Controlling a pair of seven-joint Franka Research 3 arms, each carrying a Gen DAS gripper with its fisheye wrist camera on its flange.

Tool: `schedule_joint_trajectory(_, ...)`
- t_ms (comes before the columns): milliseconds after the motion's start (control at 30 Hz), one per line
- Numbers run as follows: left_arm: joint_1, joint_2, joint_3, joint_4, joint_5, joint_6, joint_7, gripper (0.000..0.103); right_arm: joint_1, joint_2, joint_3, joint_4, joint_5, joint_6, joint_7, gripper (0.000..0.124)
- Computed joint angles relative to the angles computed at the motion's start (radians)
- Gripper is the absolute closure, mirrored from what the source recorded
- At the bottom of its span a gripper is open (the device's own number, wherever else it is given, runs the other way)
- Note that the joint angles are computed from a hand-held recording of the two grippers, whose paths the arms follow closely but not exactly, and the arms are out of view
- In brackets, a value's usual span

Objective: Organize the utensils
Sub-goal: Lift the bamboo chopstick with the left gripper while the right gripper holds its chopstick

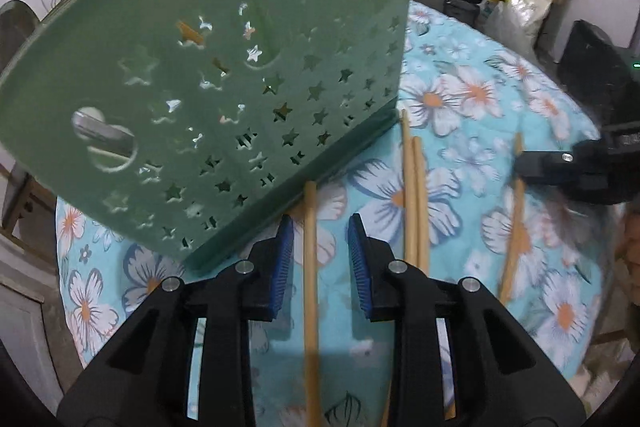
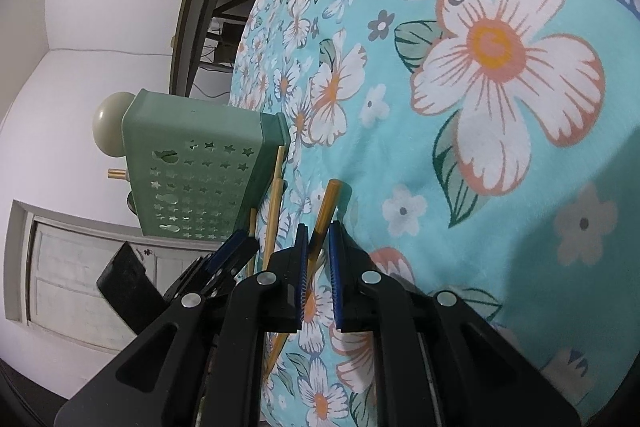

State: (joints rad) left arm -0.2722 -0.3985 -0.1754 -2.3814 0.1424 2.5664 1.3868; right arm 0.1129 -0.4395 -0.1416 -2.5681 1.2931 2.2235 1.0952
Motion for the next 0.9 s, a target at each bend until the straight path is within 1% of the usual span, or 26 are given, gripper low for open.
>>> schedule_joint_trajectory(67, 0.017, 0.013, -0.017, 0.002, 0.021, 0.006, -0.039, 0.083, 0.0, 0.001, -0.003, 0.0, 0.002, -0.005, -0.004, 0.114)
schedule_joint_trajectory(200, 0.041, 0.026, -0.042, 0.002, 0.078, 0.026, -0.116, 0.086, -0.002, 0.001, -0.003, 0.0, 0.003, -0.008, -0.012, 0.114)
schedule_joint_trajectory(233, 0.042, 0.034, -0.043, 0.007, 0.084, 0.031, -0.129, 0.088, -0.002, 0.0, -0.003, -0.001, 0.004, -0.007, -0.015, 0.114)
schedule_joint_trajectory(267, 0.041, 0.037, -0.042, 0.006, 0.088, 0.037, -0.138, 0.095, -0.002, -0.001, -0.003, -0.002, 0.007, -0.008, -0.017, 0.114)
schedule_joint_trajectory(433, 0.043, 0.019, -0.039, -0.013, 0.114, 0.067, -0.181, 0.097, -0.004, 0.0, -0.004, -0.002, 0.01, -0.012, -0.022, 0.114)
schedule_joint_trajectory(567, 0.022, -0.045, -0.014, -0.04, 0.081, 0.068, -0.178, 0.097, -0.008, 0.003, -0.006, 0.004, 0.007, -0.015, -0.015, 0.112)
schedule_joint_trajectory(733, -0.017, -0.147, 0.031, -0.059, 0.008, 0.052, -0.143, 0.097, -0.014, 0.009, -0.004, 0.016, 0.0, -0.003, 0.003, 0.111)
schedule_joint_trajectory(900, -0.036, -0.252, 0.065, -0.074, -0.045, 0.03, -0.115, 0.097, -0.01, 0.02, 0.016, 0.034, -0.033, 0.033, 0.039, 0.111)
